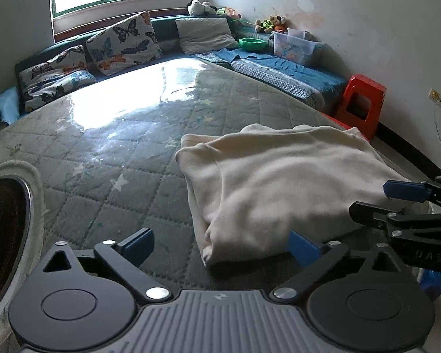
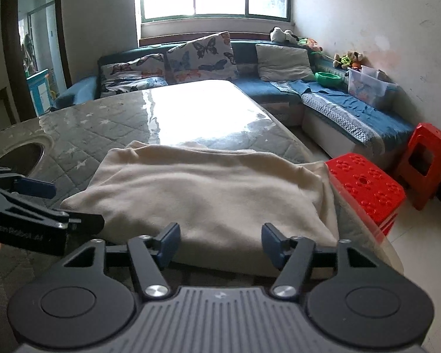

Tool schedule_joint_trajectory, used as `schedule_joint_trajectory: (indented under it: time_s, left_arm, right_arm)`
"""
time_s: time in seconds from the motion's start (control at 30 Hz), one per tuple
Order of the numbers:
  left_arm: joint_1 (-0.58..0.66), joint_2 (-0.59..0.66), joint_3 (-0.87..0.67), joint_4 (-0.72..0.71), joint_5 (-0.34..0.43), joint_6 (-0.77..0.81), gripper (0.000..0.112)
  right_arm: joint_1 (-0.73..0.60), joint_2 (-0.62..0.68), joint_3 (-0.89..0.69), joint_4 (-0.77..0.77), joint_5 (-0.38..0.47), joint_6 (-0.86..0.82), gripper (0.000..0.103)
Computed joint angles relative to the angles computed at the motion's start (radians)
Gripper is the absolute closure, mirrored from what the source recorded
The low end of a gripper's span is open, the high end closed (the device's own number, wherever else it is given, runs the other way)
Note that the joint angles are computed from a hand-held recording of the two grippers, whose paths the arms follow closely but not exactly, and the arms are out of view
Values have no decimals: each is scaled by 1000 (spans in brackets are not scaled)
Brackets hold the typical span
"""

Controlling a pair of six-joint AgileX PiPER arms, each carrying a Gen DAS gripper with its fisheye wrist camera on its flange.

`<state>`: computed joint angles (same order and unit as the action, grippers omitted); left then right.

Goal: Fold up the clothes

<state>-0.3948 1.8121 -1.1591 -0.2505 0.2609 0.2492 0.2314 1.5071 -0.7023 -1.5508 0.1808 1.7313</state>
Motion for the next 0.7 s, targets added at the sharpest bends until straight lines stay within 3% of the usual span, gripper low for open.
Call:
schedule_joint_trajectory:
  time_s: [0.27,0.7]
  left_arm:
    - [8,-46,57,-14,-30,30,9]
    - [9,-82,102,89,-29,-89,9]
  right_arm:
    - [59,-24,5,122,59,-71,21]
    - [121,-48,26,131,115,-27,10]
